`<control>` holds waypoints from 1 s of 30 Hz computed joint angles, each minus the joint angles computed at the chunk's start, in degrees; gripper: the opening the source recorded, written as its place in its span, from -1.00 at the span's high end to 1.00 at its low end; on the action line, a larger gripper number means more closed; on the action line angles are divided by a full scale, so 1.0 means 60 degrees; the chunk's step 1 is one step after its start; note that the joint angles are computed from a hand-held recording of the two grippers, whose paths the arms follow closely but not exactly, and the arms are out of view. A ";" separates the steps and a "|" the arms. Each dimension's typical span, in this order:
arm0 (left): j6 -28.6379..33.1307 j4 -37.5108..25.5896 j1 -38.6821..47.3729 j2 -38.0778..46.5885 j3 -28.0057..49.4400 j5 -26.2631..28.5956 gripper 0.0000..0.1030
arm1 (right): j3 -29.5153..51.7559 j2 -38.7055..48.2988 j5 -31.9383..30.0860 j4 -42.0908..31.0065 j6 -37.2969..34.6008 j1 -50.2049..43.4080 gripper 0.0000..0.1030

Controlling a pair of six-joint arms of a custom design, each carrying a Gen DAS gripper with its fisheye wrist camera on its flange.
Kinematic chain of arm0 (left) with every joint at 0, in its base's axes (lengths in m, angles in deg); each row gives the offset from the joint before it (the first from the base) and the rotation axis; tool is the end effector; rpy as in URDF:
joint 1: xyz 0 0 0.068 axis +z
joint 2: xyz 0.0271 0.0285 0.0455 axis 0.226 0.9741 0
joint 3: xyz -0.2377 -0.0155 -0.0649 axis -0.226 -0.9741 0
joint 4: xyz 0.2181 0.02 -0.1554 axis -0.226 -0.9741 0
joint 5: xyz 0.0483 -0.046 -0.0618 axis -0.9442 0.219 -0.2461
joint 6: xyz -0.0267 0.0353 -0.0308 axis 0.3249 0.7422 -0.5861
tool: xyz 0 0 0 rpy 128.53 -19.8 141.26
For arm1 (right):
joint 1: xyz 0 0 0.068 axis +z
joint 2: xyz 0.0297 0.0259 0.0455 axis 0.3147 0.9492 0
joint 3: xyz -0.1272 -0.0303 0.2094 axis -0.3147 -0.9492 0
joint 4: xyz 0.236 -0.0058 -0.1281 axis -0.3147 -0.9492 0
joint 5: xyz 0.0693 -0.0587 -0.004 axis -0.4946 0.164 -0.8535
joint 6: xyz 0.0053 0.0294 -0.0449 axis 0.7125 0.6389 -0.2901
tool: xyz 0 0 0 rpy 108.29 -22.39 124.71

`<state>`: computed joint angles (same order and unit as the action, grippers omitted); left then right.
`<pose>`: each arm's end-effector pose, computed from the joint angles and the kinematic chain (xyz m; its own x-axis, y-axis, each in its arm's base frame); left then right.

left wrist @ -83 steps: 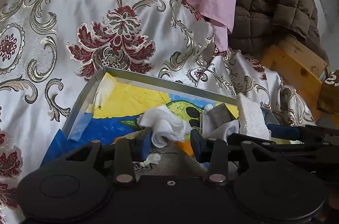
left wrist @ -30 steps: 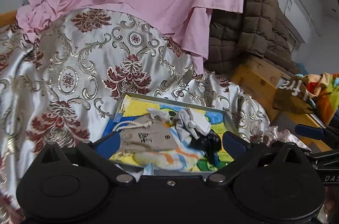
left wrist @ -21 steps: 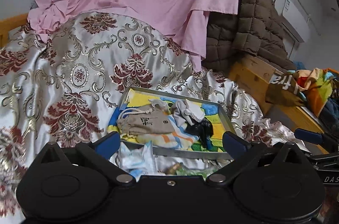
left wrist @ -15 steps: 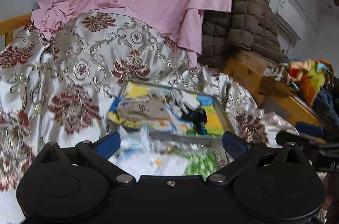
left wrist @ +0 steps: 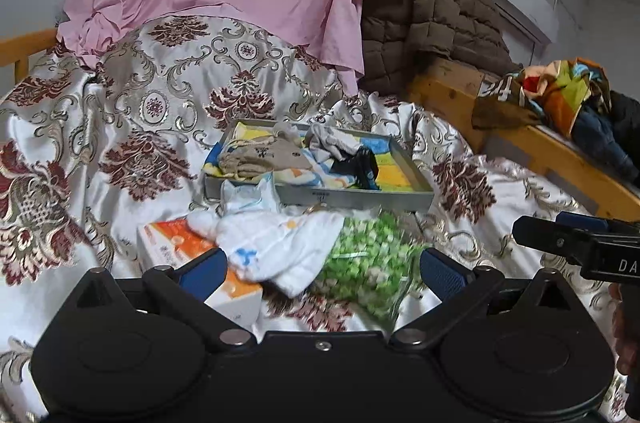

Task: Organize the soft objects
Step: 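Move both open tools back toward the remaining soft items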

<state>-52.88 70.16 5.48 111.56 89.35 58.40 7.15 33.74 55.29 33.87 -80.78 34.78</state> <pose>0.2711 -0.0396 0.0759 -0.4941 -0.1170 -0.8615 0.1292 0.9700 -0.2058 0.2765 0.0822 0.0889 -0.4199 -0.0188 -0.9074 -0.2552 0.9619 0.0982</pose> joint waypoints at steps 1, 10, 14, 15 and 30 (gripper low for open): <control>0.0001 0.0107 -0.0011 0.0033 -0.0086 -0.0063 -0.98 | -0.0106 0.0049 0.0053 0.0119 0.0047 0.0051 -0.99; 0.0167 0.0757 -0.0144 0.0259 -0.0796 -0.0554 -0.98 | -0.0416 0.0533 0.0158 0.0471 0.0144 0.0155 -0.99; 0.0300 0.1015 -0.0271 0.0464 -0.0961 -0.0791 -0.98 | -0.0436 0.0888 0.0045 0.0553 0.0181 0.0138 -0.99; 0.0360 0.1092 -0.0300 0.0535 -0.0993 -0.0846 -0.98 | -0.0452 0.0978 0.0028 0.0586 0.0170 0.0136 -0.99; 0.0357 0.1328 -0.0569 0.0901 -0.1331 -0.1296 -0.98 | -0.0170 0.1548 -0.0237 0.0116 0.0045 0.0259 -0.99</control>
<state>-50.74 78.13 2.07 116.97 81.37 50.62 6.12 43.02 53.87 34.57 -80.51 36.33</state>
